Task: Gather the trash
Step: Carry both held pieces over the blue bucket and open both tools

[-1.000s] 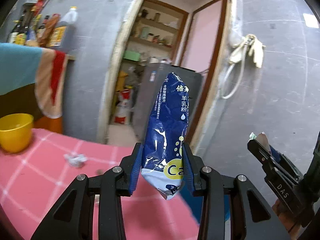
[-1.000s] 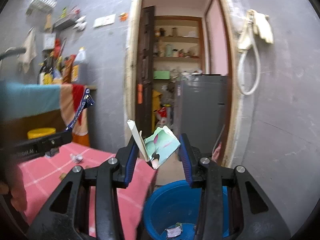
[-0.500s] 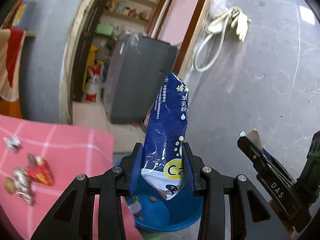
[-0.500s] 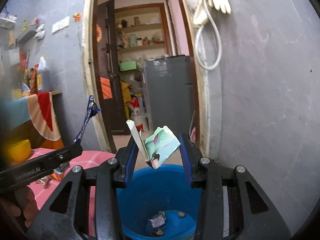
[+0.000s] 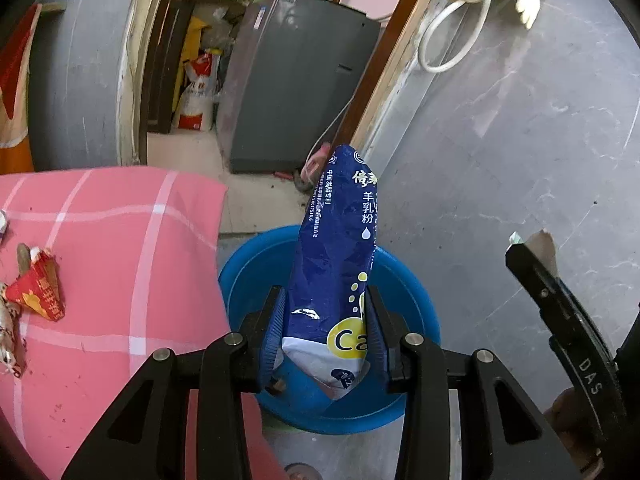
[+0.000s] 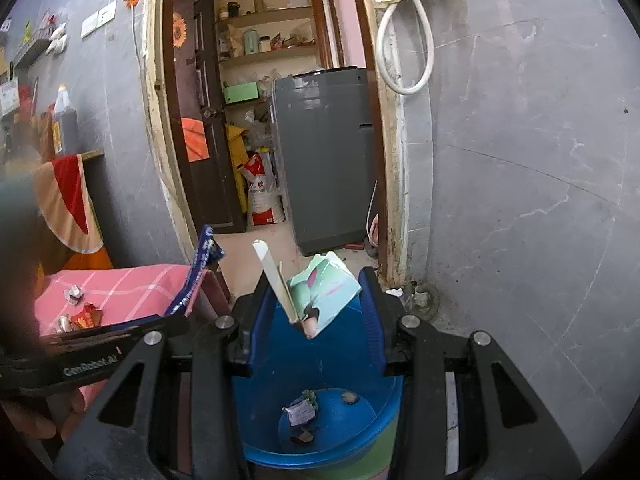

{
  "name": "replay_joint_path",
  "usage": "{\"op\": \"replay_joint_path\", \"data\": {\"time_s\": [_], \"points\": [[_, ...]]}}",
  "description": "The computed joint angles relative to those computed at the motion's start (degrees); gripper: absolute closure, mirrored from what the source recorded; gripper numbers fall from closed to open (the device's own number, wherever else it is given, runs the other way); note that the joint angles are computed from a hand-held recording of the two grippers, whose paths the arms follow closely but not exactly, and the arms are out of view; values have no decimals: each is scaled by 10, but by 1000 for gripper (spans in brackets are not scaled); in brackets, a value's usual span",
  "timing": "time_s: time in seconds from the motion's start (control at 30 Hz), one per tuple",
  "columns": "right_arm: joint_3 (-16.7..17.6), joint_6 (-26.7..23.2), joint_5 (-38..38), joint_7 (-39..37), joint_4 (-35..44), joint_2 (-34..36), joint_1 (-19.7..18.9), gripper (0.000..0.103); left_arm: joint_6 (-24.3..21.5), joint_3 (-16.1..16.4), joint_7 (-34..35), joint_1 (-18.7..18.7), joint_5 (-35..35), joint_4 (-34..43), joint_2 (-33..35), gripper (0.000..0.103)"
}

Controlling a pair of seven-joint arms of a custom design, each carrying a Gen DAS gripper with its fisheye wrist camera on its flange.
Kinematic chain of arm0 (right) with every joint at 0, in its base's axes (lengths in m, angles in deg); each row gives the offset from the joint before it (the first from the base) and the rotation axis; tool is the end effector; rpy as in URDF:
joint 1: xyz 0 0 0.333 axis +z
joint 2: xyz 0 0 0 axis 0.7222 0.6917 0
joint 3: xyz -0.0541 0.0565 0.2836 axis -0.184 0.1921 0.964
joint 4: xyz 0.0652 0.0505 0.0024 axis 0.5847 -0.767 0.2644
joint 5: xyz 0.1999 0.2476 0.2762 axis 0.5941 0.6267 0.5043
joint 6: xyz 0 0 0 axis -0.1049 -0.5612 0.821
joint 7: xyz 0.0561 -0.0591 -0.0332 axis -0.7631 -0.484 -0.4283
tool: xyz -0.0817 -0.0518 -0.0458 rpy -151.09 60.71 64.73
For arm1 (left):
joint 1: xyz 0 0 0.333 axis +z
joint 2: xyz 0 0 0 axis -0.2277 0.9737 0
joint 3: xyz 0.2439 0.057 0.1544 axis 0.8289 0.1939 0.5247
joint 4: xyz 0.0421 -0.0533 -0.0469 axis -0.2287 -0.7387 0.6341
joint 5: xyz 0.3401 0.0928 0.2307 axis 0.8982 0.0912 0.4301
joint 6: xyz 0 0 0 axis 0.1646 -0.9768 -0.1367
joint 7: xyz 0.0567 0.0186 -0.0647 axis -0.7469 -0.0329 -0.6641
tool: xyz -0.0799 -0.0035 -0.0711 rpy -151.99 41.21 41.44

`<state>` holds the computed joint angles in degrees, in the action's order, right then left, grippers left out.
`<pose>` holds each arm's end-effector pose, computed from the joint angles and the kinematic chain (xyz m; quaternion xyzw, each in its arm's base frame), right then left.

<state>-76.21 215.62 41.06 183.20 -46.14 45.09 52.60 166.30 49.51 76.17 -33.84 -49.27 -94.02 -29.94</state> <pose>0.6713 0.1818 0.3475 -0.6554 0.5203 -0.2868 0.4663 0.6723 -0.2450 0.3430 -0.6781 0.5940 -0.4013 0.1622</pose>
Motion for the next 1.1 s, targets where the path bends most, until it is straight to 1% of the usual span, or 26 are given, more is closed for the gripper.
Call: {"op": "replay_joint_path", "data": {"time_s": [0.17,0.23,0.3,0.5,0.6,0.67,0.7,0.77,0.83,0.9,0.97,1.03,1.1], "points": [[9,-6,-12,0,5,4,-8,63,-20,-30,10,25,-2,7,9,69],[10,-8,-13,0,6,5,-9,63,-29,-51,20,44,-4,10,11,69],[13,-9,-15,2,7,5,-12,63,-38,-55,22,46,-5,19,17,69],[20,-17,-18,10,10,7,-21,62,-48,-73,30,62,-11,21,19,68],[31,-31,-24,16,16,11,-31,61,-57,-77,33,66,-13,25,20,68],[50,-47,-35,22,26,19,-48,61,-60,-81,34,70,-16,24,19,64],[74,-60,-48,28,33,25,-71,60,-61,-77,30,66,-16,25,19,63],[110,-78,-60,30,43,37,-102,60,-55,-76,27,66,-16,19,15,63],[142,-94,-65,24,51,49,-130,60,-52,-73,24,65,-16,16,12,62],[166,-103,-62,12,53,55,-149,60,-42,-62,15,57,-14,7,5,60],[173,-106,-51,-1,50,56,-153,59,-27,-47,4,46,-11,-4,-2,56],[175,-105,-42,-12,47,54,-153,56,-14,-22,-10,26,-6,-18,-12,54],[175,-103,-35,-21,45,52,-152,53,1,12,-27,-2,0,-33,-23,51]]}}
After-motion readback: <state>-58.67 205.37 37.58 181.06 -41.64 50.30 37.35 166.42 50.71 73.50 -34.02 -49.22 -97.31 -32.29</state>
